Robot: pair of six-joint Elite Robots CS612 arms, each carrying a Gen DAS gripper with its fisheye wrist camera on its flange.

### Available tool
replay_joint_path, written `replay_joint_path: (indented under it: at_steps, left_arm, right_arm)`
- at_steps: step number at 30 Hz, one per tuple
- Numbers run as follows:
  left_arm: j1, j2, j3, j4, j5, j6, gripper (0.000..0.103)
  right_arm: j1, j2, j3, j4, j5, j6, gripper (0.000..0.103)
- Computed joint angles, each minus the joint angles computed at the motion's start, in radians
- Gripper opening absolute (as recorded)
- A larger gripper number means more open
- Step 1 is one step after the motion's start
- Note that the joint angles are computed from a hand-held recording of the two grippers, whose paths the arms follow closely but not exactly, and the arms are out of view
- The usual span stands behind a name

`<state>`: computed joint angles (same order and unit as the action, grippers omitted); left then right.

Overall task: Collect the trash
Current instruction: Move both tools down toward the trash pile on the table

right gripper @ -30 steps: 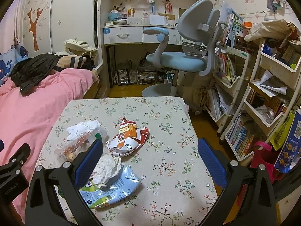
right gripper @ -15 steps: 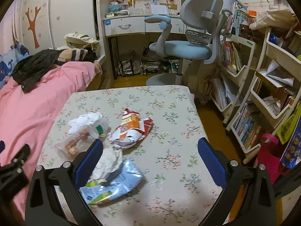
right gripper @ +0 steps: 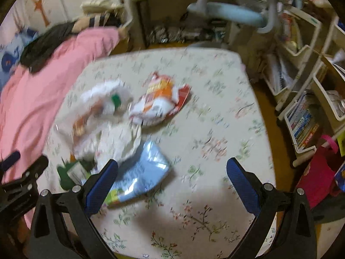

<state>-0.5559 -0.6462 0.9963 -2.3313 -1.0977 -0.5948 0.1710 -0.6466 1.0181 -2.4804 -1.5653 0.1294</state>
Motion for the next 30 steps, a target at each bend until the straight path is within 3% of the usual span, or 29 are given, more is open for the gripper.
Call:
replay_joint_path:
  at_steps: [6,9,11,13,17,21,25,27,29,30]
  left_arm:
    - [0.018,0.031,-0.037,0.039,-0.102,-0.041,0.092]
    - [0.027,0.05,-0.059,0.043,-0.169,-0.04,0.076]
    - [0.03,0.065,-0.076,0.051,-0.199,-0.022,0.053]
    - [0.029,0.072,-0.086,0.054,-0.211,0.009,0.036]
    - [0.022,0.058,-0.071,0.066,-0.187,0.065,0.021]
    - [0.03,0.042,-0.05,0.063,-0.218,0.065,0.02]
    - [0.036,0.045,-0.054,0.06,-0.247,0.067,0.021]
    - [0.038,0.047,-0.056,0.04,-0.264,0.058,0.03]
    - [0.038,0.055,-0.064,0.019,-0.272,0.054,0.052]
    - [0.037,0.058,-0.066,0.015,-0.269,0.05,0.054]
  right_arm:
    - [0.006,0.032,-0.042,0.102,0.049,0.014,0.096]
    - [0.011,0.046,-0.061,0.124,0.044,0.015,0.096]
    - [0.013,0.056,-0.073,0.125,0.045,0.028,0.096]
    - [0.014,0.064,-0.08,0.109,0.063,0.052,0.096]
    - [0.026,0.083,-0.105,0.096,0.051,0.054,0.096]
    - [0.044,0.094,-0.11,0.057,-0.011,0.0,0.097]
    - [0.034,0.089,-0.116,0.128,-0.003,-0.082,0.097]
    - [0.028,0.081,-0.102,0.126,-0.036,-0.091,0.097]
    - [0.023,0.078,-0.097,0.139,-0.087,-0.118,0.097]
    - [0.021,0.076,-0.095,0.148,-0.115,-0.131,0.097]
